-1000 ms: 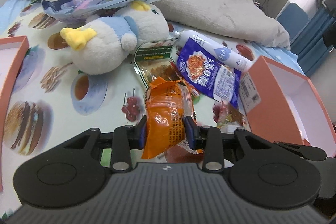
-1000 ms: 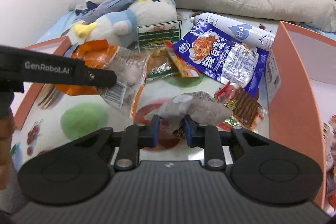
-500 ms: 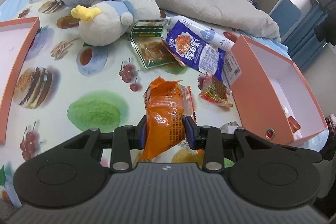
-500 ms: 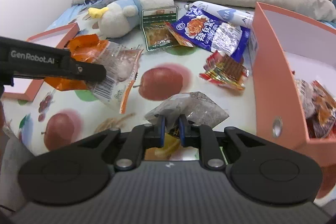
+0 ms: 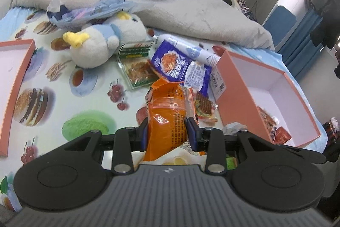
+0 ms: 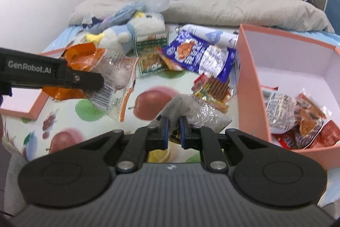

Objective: Organize snacks
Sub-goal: 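Carry the orange packet with the left tool while the right carries the clear bag toward the pink box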

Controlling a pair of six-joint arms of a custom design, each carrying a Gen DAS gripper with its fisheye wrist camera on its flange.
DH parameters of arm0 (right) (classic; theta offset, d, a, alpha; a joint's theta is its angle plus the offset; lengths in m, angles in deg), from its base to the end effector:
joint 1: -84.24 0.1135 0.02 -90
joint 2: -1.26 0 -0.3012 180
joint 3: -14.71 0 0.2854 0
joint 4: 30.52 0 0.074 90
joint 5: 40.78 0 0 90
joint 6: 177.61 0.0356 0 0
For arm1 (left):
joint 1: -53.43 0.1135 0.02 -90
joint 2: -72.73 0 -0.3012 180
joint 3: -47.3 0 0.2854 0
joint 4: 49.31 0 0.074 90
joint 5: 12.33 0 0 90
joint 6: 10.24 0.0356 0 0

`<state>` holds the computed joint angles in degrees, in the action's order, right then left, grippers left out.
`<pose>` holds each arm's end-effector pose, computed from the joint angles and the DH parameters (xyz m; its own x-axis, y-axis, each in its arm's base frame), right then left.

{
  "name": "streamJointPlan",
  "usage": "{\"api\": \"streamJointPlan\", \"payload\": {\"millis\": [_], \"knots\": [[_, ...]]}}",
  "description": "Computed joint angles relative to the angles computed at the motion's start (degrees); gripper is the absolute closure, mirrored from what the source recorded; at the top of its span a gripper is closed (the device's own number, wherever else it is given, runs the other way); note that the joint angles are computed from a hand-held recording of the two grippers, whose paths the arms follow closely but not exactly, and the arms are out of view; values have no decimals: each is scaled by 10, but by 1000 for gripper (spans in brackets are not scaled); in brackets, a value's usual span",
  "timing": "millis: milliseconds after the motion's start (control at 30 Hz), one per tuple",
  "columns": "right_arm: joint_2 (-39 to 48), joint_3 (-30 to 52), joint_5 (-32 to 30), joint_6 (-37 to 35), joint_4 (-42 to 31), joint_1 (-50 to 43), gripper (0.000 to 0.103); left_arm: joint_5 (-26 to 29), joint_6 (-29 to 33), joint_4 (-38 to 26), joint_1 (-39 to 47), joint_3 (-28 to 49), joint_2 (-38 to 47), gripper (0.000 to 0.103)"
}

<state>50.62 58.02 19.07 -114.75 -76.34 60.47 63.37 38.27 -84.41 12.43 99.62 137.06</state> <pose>0.1649 -0.0531 0.2296 -0.6701 -0.1359 -0.7297 -0.2708 0.9601 0.0699 0.1888 -0.1525 0.2461 -0.7513 -0.1975 -0.6297 0.0149 0.9489 -0.3153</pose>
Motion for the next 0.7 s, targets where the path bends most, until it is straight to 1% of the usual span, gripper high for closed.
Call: {"api": "streamJointPlan", "payload": {"millis": [167,300,500,700], "knots": [[13,43,-23,-4,-13,-25,90,-10,12,-32,-4,52,23,62],[31,80,-41,-6,-15,-52,90,-12,29,-41,-1,92,42,62],[55,128,-67,-8,-10,-89,90,-7,54,-36,4,152,75,62],[82,167,-84,-2,-1,-119,91,-10,74,-28,-12,215,112,62]]}}
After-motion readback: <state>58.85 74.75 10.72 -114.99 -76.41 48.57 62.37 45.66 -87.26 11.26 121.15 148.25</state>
